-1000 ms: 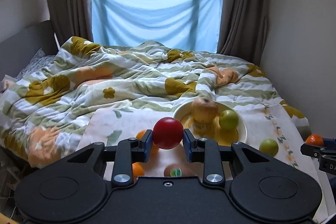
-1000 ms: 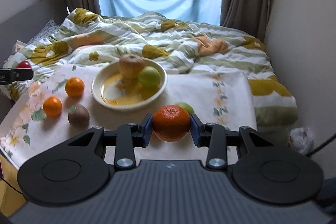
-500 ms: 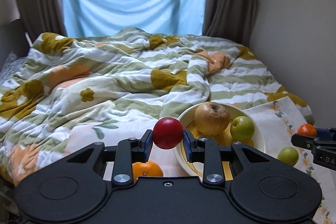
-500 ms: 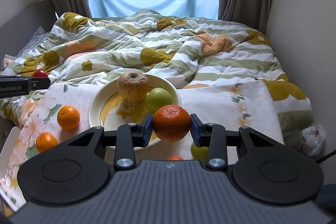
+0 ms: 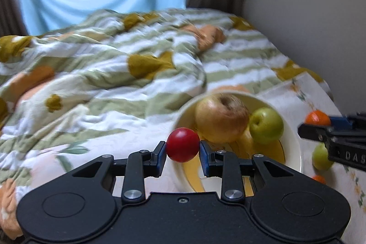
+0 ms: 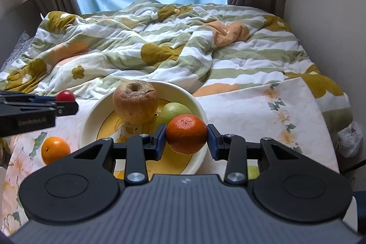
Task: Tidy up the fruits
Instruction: 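Carry the red tomato into the bowl and open the left tool while the right tool carries the mandarin, then lower the mandarin into the bowl and open the right tool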
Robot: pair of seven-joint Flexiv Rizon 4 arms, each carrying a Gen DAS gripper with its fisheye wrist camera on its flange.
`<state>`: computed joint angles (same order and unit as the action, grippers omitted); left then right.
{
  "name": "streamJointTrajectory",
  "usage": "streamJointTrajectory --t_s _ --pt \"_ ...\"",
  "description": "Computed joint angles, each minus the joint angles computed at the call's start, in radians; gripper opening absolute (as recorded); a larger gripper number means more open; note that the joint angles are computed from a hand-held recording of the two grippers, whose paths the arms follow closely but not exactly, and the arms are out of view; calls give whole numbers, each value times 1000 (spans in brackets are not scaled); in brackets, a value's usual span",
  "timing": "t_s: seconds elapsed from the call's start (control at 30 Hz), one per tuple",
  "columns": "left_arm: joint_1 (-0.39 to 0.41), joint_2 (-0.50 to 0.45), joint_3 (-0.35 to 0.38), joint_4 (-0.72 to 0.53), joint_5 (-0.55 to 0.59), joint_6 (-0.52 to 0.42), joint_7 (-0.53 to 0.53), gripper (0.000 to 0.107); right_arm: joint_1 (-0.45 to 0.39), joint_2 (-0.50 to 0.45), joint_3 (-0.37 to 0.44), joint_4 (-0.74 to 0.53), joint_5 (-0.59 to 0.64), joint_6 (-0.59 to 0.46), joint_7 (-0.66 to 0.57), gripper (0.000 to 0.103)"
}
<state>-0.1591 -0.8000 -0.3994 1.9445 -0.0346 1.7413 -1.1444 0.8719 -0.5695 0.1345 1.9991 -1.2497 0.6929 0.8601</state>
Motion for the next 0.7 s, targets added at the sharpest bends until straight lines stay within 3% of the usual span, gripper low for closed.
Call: streamJointTrajectory --t_s 0.43,0.47,0.5,0.53,0.6,0.7 --pt "-53 -59 20 -91 -41 -156 139 35 4 -26 -8 -21 68 -7 16 53" --pt "-60 -56 28 -93 -46 -164 144 43 6 -27 -7 -25 77 -12 12 53" --pt "-67 -50 35 -92 -54 -170 146 61 8 -26 -6 -25 85 -18 11 53" --pt "-51 -49 22 -90 -27 -177 126 69 11 -24 -5 -24 93 -24 12 53" --pt "3 -42 -47 -51 -63 -153 181 91 14 -17 -1 -22 110 -39 8 53" --pt "1 -6 -40 -10 -50 -96 181 94 26 0 6 -14 128 -70 16 53"
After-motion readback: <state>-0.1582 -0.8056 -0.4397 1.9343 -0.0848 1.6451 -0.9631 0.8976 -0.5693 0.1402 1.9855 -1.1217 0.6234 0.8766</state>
